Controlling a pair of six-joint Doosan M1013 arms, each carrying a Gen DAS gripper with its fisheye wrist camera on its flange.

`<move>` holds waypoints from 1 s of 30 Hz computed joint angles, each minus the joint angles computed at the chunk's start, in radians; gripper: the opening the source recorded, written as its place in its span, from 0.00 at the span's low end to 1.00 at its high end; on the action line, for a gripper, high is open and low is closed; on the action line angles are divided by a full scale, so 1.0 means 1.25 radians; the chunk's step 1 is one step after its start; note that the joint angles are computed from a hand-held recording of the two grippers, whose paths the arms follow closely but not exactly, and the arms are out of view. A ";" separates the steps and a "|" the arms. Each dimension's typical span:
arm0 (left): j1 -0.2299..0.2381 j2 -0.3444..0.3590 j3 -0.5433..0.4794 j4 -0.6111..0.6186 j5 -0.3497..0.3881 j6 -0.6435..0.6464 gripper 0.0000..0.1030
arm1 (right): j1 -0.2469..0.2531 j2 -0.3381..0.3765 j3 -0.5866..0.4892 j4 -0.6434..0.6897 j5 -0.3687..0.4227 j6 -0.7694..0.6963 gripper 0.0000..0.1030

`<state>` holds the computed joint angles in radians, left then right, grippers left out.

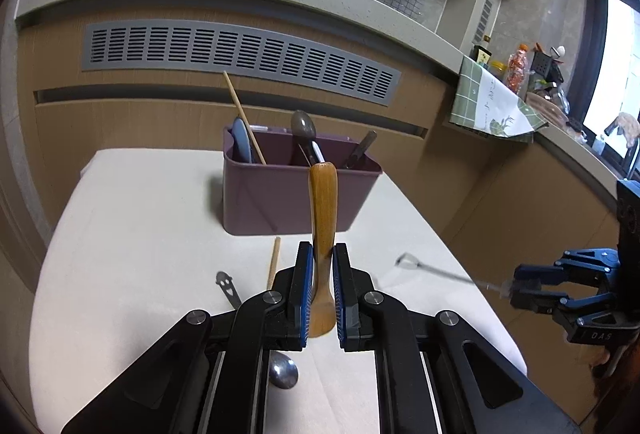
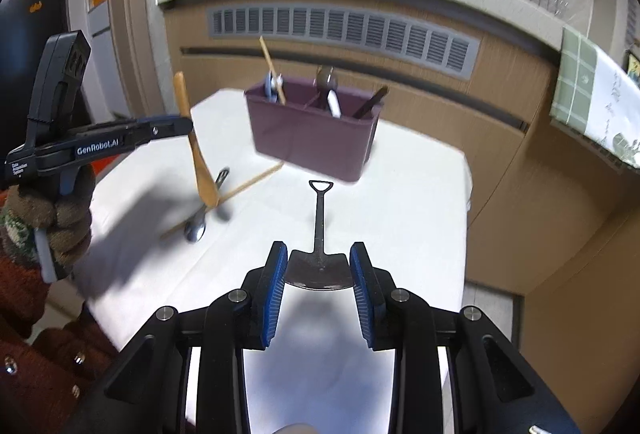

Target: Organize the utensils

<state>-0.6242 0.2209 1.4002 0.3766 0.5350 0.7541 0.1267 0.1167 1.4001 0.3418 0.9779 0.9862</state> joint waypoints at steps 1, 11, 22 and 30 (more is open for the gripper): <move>-0.001 -0.002 0.004 -0.004 -0.004 0.003 0.10 | -0.001 0.008 -0.016 -0.006 0.046 0.006 0.28; 0.008 -0.010 0.033 -0.046 -0.034 0.015 0.10 | 0.007 0.086 -0.134 -0.040 0.312 0.077 0.28; 0.017 -0.006 0.039 -0.039 -0.022 -0.007 0.10 | 0.053 0.131 -0.168 -0.097 0.194 0.066 0.28; 0.016 0.002 0.028 -0.051 -0.002 0.002 0.10 | 0.069 0.154 -0.174 -0.105 0.098 0.075 0.28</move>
